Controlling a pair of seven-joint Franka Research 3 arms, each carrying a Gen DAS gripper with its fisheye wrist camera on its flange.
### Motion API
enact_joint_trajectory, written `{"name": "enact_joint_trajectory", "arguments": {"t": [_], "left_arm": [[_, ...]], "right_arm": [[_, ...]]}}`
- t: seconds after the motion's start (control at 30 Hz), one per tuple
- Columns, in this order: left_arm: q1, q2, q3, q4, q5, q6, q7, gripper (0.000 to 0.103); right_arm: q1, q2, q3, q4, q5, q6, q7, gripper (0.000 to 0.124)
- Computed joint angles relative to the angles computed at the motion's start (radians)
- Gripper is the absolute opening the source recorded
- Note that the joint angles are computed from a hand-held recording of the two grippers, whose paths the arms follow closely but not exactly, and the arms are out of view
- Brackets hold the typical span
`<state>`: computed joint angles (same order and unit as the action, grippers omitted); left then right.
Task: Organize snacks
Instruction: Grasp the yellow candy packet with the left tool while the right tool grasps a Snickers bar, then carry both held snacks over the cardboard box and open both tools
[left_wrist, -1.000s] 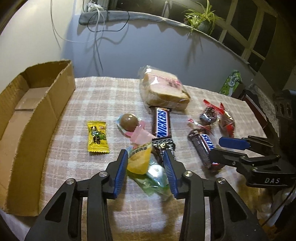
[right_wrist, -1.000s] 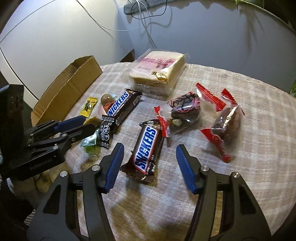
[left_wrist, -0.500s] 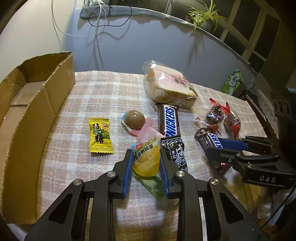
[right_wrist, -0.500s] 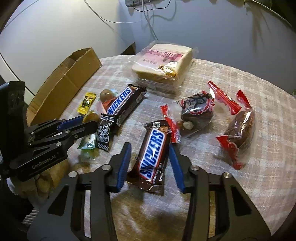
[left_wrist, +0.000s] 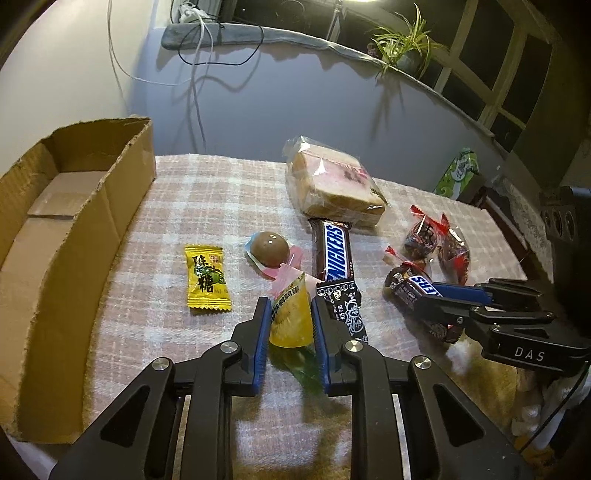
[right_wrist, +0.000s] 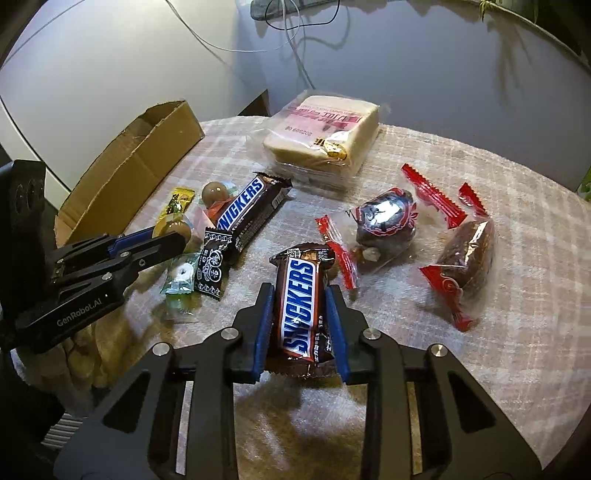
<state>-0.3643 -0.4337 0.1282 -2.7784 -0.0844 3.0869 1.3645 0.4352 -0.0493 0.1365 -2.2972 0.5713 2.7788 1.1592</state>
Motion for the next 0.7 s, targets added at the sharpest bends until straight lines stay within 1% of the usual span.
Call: {"name": "enact_joint_trajectory", "arguments": {"t": [0.1,0.17,0.23,0.3,0.4,0.5,0.7], "left_arm": [[0.032,-0.03,-0.028,-0.015,0.015,0.009,-0.02,0.02],[0.037,-0.056,-0.027,-0.027,0.023,0.012,-0.029,0.02],[0.037,-0.083,-0.018,-0.037,0.028,0.014,-0.038,0.02],[0.055,-0.113,-0.03,-0.049,0.043,0.013,-0.052,0.02],[0.063,-0.159,-0.022,-0.067,0.057,0.012,-0.063,0.02],[0.099,-0.211,-0.028,-0.087,0.077,0.005,-0.08,0.02],[0.176,-0.301,-0.028,-0.129,0.112,-0.025,-0.097,0.02]], "right_arm": [[0.004,-0.019,-0.004,-0.006,0.048,-0.004,-0.033,0.029],[0.008,-0.043,-0.003,-0.019,0.056,0.013,-0.045,0.029],[0.012,-0.058,0.001,-0.023,0.036,0.032,-0.033,0.029],[0.021,-0.071,-0.002,-0.022,0.046,0.04,-0.043,0.029],[0.037,-0.083,-0.004,-0.01,0.062,0.045,-0.063,0.029],[0.052,-0.08,0.003,0.015,0.061,0.048,-0.072,0.029],[0.086,-0.018,0.027,0.117,0.078,0.048,-0.107,0.029]]}}
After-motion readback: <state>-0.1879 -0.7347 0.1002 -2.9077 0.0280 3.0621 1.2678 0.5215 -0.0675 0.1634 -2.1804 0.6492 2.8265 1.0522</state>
